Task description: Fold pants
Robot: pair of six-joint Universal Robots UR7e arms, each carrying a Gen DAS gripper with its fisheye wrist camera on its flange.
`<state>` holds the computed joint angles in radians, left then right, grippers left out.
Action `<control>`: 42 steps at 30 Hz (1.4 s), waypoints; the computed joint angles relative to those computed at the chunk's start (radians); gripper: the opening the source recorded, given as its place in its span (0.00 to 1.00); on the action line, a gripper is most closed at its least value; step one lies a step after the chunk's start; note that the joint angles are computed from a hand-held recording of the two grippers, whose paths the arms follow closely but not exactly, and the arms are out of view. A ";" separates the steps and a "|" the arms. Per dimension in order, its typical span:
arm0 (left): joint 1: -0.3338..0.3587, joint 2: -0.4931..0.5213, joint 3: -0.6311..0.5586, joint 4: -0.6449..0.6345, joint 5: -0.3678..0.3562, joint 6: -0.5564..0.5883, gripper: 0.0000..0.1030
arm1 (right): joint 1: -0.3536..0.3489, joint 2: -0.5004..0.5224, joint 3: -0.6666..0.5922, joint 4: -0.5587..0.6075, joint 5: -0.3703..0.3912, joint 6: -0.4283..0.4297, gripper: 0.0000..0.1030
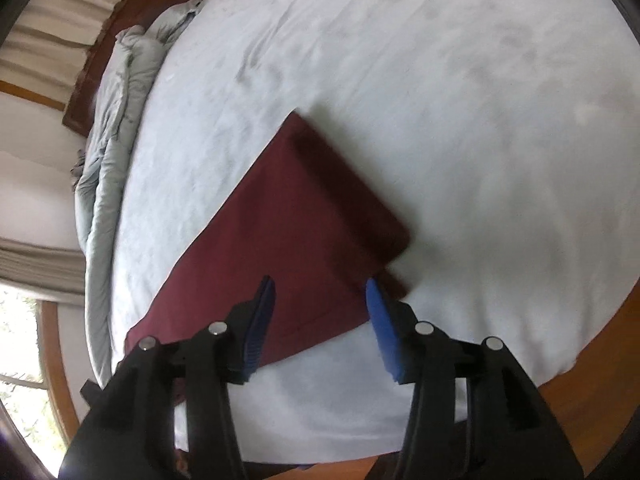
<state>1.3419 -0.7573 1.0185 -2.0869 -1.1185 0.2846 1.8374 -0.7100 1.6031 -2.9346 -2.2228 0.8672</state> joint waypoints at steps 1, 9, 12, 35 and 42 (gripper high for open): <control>0.000 0.000 0.002 -0.002 0.001 0.002 0.88 | -0.006 -0.006 0.006 0.003 -0.001 0.008 0.53; -0.003 0.001 0.012 -0.011 0.011 0.017 0.92 | -0.078 -0.029 0.042 -0.057 0.087 -0.001 0.66; -0.004 0.001 0.012 -0.008 0.014 0.018 0.92 | -0.074 -0.025 -0.005 0.073 0.086 -0.039 0.65; -0.015 -0.018 0.085 -0.106 -0.001 -0.003 0.96 | 0.034 0.022 -0.119 0.060 -0.052 -0.395 0.21; -0.034 -0.020 0.110 -0.105 0.017 0.062 0.96 | -0.030 0.009 -0.065 0.111 0.004 -0.244 0.38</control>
<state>1.3082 -0.7770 1.1289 -2.1921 -1.1016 0.3470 1.8078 -0.7012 1.5385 -2.8237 -2.2185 0.6236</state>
